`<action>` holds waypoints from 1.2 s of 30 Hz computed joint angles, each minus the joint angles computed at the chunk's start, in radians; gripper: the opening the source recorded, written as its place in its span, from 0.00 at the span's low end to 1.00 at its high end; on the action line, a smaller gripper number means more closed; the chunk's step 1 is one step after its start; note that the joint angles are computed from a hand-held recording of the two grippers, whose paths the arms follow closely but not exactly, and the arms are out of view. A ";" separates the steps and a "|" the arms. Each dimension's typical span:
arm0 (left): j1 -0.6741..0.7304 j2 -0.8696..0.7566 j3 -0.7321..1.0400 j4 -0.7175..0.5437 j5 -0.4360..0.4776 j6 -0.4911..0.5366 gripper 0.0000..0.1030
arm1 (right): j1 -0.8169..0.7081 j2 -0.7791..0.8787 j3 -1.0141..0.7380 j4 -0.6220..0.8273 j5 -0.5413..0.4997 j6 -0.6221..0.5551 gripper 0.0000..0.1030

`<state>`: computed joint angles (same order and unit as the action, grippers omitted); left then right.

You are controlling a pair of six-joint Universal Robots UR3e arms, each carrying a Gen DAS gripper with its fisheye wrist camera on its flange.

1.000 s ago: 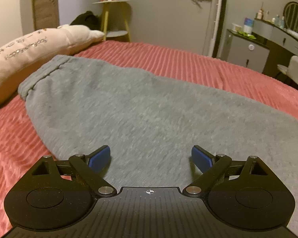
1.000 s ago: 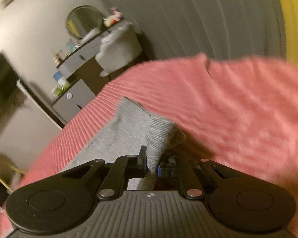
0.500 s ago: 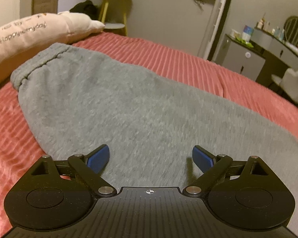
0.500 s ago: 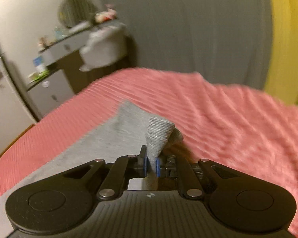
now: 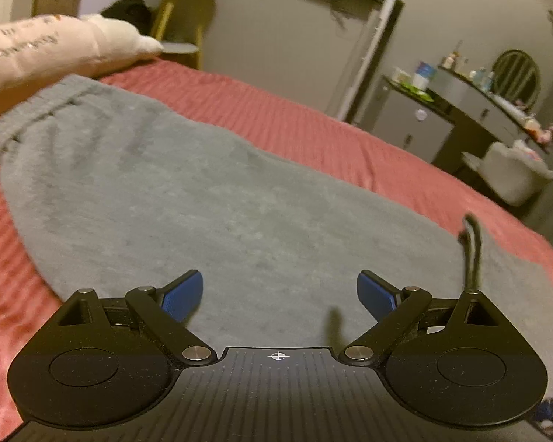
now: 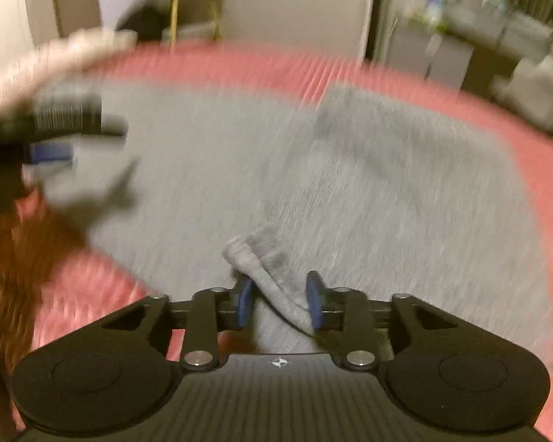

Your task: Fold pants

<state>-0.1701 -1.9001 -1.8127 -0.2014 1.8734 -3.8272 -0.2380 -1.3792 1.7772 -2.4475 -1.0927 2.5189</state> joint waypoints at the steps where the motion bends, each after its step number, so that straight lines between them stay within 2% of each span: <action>1: 0.012 0.001 -0.013 0.030 -0.042 0.004 0.93 | -0.058 -0.018 -0.002 0.065 0.103 0.015 0.39; 2: 0.022 0.000 -0.023 0.060 -0.080 0.006 0.93 | -0.135 -0.031 -0.006 0.155 0.237 0.045 0.54; 3: 0.030 -0.004 -0.028 0.084 -0.116 0.009 0.93 | -0.211 -0.046 0.026 0.184 0.346 0.102 0.70; 4: 0.037 -0.010 -0.026 0.101 -0.160 0.024 0.93 | -0.272 -0.055 0.068 0.147 0.402 0.191 0.73; 5: 0.039 -0.017 -0.019 0.109 -0.188 0.043 0.93 | -0.318 -0.062 0.115 0.070 0.410 0.301 0.74; 7: 0.038 -0.033 0.002 0.120 -0.253 0.082 0.93 | -0.376 -0.073 0.177 -0.036 0.311 0.493 0.73; 8: 0.042 -0.038 0.007 0.126 -0.288 0.094 0.93 | -0.418 -0.077 0.200 -0.049 0.289 0.597 0.67; 9: 0.045 -0.044 0.016 0.125 -0.322 0.098 0.93 | -0.483 -0.085 0.235 -0.037 0.348 0.645 0.60; 11: 0.055 -0.055 0.040 0.102 -0.402 0.105 0.91 | -0.584 -0.135 0.305 -0.018 0.427 0.683 0.61; 15: 0.082 -0.096 0.091 0.067 -0.567 0.084 0.91 | -0.659 -0.245 0.361 0.108 0.431 0.616 0.74; 17: 0.088 -0.133 0.114 0.087 -0.641 0.036 0.91 | -0.674 -0.220 0.347 0.141 0.451 0.587 0.77; 20: 0.083 -0.199 0.208 0.020 -0.692 -0.010 0.90 | -0.672 -0.163 0.331 0.121 0.507 0.609 0.76; 22: 0.071 -0.250 0.290 -0.040 -0.714 -0.016 0.89 | -0.664 -0.123 0.347 -0.001 0.536 0.646 0.72; 23: 0.064 -0.278 0.337 -0.073 -0.711 -0.018 0.87 | -0.633 -0.076 0.343 -0.115 0.527 0.723 0.69; 24: 0.057 -0.298 0.366 -0.090 -0.704 -0.021 0.87 | -0.636 -0.071 0.354 -0.151 0.520 0.753 0.61; 25: 0.045 -0.329 0.415 -0.115 -0.700 -0.038 0.87 | -0.634 -0.048 0.349 -0.182 0.511 0.788 0.57; 27: 0.035 -0.382 0.496 -0.144 -0.706 -0.069 0.86 | -0.635 0.005 0.346 -0.231 0.501 0.863 0.33; 29: 0.026 -0.442 0.597 -0.188 -0.717 -0.090 0.86 | -0.652 0.056 0.353 -0.254 0.539 0.914 0.32; 31: 0.016 -0.507 0.716 -0.254 -0.716 -0.100 0.86 | -0.659 0.102 0.363 -0.324 0.578 0.966 0.36; 32: 0.008 -0.538 0.780 -0.290 -0.698 -0.102 0.84 | -0.654 0.126 0.360 -0.357 0.588 0.990 0.42; 33: 0.000 -0.561 0.832 -0.324 -0.680 -0.106 0.82 | -0.649 0.145 0.359 -0.392 0.599 1.012 0.50; 34: -0.006 -0.577 0.882 -0.366 -0.663 -0.104 0.70 | -0.635 0.179 0.351 -0.456 0.603 1.055 0.54; 35: -0.016 -0.594 0.942 -0.425 -0.632 -0.095 0.45 | -0.620 0.207 0.332 -0.489 0.599 1.082 0.55; 36: -0.024 -0.606 0.998 -0.495 -0.600 -0.080 0.30 | -0.607 0.220 0.318 -0.502 0.586 1.101 0.55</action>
<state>-0.1944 -2.5056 -0.8147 -0.6968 1.2731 -3.9074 -0.8455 -1.1594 2.0949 -2.9496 -0.5064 3.6204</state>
